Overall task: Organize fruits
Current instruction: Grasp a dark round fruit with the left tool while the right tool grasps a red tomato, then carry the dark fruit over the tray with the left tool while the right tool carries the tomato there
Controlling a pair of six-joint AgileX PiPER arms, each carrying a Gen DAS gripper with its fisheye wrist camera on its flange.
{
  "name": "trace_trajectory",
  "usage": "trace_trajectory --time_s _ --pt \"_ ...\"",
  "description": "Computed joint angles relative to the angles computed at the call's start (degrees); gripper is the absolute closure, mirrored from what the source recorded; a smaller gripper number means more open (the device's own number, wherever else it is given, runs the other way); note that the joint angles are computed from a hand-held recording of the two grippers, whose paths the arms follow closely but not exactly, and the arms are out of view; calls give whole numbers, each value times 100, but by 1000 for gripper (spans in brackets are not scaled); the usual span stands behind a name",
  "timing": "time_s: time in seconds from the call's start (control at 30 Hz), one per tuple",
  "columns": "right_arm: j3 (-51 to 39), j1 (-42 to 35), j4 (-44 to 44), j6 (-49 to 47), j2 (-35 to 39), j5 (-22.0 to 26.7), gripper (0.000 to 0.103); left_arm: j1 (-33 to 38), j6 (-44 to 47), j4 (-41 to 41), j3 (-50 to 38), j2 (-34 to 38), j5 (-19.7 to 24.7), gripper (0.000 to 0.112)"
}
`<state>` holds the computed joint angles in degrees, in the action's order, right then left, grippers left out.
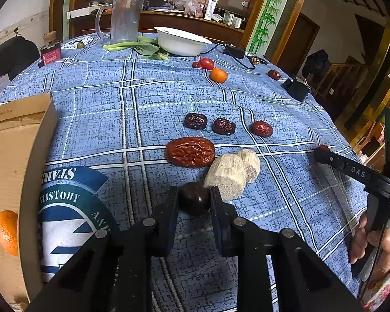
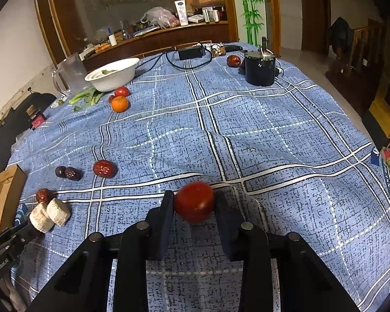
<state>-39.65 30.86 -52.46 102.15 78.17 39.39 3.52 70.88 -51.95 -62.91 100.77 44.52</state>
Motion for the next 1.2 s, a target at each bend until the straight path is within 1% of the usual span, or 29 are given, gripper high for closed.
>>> trace_trajectory --time_s 0.07,0.23,0.37,0.53,0.63,0.73,0.87,1.07,1.13,1.2 --pt "23 159 6 105 -74 94 70 30 62 -61 102 -119 -124 90" --pt "-54 796 3 280 -236 559 70 373 676 -401 560 -785 76 90" --pt "-290 1333 -12 416 -268 882 70 837 966 -510 749 -1255 470 90" --pt "-898 2006 -55 374 63 1283 70 1526 1148 -548 752 -1531 905 90" --pt "-1323 2307 -44 220 331 1441 70 1996 1114 -516 592 -1483 1238 90" --pt "-1768 2563 -33 52 633 1566 70 2424 1037 -504 354 -1327 1457 90" --pt "-2282 2711 99 -211 1005 1505 70 2866 942 -489 47 -1089 1630 90" --pt "-3155 2693 481 -839 1660 1158 69 3423 560 -315 -559 -516 1663 90" --pt "-3601 2687 651 -1183 1979 1098 69 3579 377 -247 -822 -273 1641 90" --pt "-4265 2668 891 -1695 2436 1082 69 3674 201 -177 -1096 -56 1623 90"
